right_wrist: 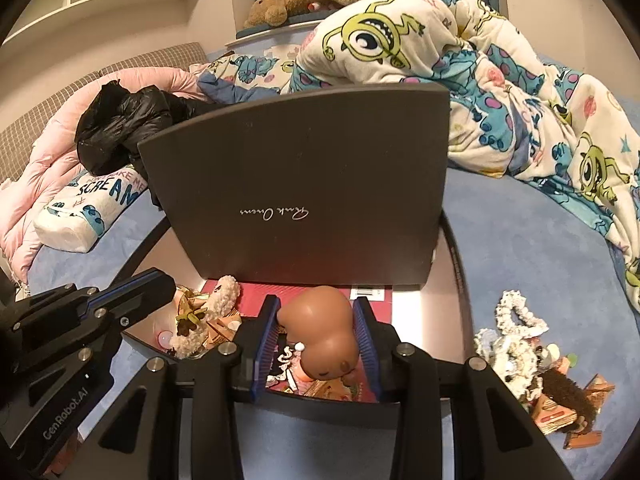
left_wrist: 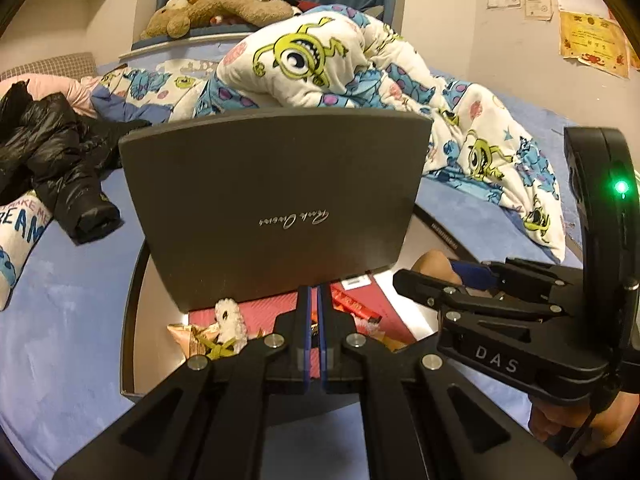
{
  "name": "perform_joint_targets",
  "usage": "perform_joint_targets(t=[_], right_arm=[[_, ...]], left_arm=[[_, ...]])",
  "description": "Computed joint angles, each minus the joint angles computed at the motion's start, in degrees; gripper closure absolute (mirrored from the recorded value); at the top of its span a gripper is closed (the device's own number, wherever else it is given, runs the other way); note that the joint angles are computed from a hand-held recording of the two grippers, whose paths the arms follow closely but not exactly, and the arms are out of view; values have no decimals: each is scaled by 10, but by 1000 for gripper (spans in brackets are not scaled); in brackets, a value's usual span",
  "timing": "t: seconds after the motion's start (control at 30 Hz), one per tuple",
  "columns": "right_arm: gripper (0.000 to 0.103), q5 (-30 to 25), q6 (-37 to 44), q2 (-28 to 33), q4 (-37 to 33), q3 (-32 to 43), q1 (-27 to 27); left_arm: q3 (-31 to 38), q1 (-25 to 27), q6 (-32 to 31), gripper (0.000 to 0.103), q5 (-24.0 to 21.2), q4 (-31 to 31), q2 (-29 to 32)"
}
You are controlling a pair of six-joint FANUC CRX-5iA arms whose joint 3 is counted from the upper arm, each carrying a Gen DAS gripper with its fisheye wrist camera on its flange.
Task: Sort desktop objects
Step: 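Open both tools to release the packet and pig toy into the box, then move both open tools back from the box to the pile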
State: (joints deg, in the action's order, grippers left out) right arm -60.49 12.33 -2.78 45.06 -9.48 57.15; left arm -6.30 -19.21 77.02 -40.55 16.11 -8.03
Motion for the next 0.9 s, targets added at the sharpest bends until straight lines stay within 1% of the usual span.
perform_joint_targets(t=[0.03, 0.07, 0.1, 0.13, 0.17, 0.2, 0.23, 0.27, 0.33, 0.37, 0.4, 0.47, 0.53, 0.6, 0.7, 0.8, 0.9], right_arm=[[65, 0, 4, 4, -2, 2, -1], [65, 0, 5, 5, -2, 2, -1], [65, 2, 9, 7, -4, 3, -2], [64, 5, 14, 8, -5, 4, -2], [59, 4, 13, 9, 1, 4, -1], [47, 0, 12, 10, 6, 5, -1], [41, -8, 8, 12, 12, 7, 1], [34, -19, 2, 14, 21, 9, 3], [30, -19, -10, 7, 35, 4, 4], [25, -21, -13, 6, 37, 4, 4], [24, -30, -13, 6, 39, 8, 5], [24, -38, -14, 4, 46, 9, 7], [24, -49, -17, 0, 51, 11, 9], [24, -64, -24, -4, 55, 12, 14], [24, -80, -42, -16, 63, 2, 23], [24, -91, -59, -31, 66, -11, 29], [24, -103, -67, -46, 61, -23, 34]], left_arm=[[1, 0, 5, 95, -2, -7, 1], [6, -1, 16, 78, -7, -20, 2], [9, -1, 25, 66, -13, -29, 3], [6, -1, 31, 47, -12, -33, 1], [1, -1, 35, 44, -4, -37, -5], [-5, 0, 39, 42, 4, -38, -10], [-9, 4, 35, 33, 6, -29, -13], [-7, 6, 39, 28, 3, -32, -13], [4, 1, 64, 27, -2, -64, -14], [9, 1, 68, 26, -7, -70, -14], [14, -1, 77, 25, -12, -80, -14], [18, -3, 89, 18, -13, -92, -17], [20, -5, 95, 15, -14, -97, -21], [23, -9, 94, 13, -15, -98, -24], [35, -24, 113, 9, -21, -120, -22], [36, -34, 116, 7, -19, -112, -22], [37, -48, 103, 7, -19, -93, -16]])
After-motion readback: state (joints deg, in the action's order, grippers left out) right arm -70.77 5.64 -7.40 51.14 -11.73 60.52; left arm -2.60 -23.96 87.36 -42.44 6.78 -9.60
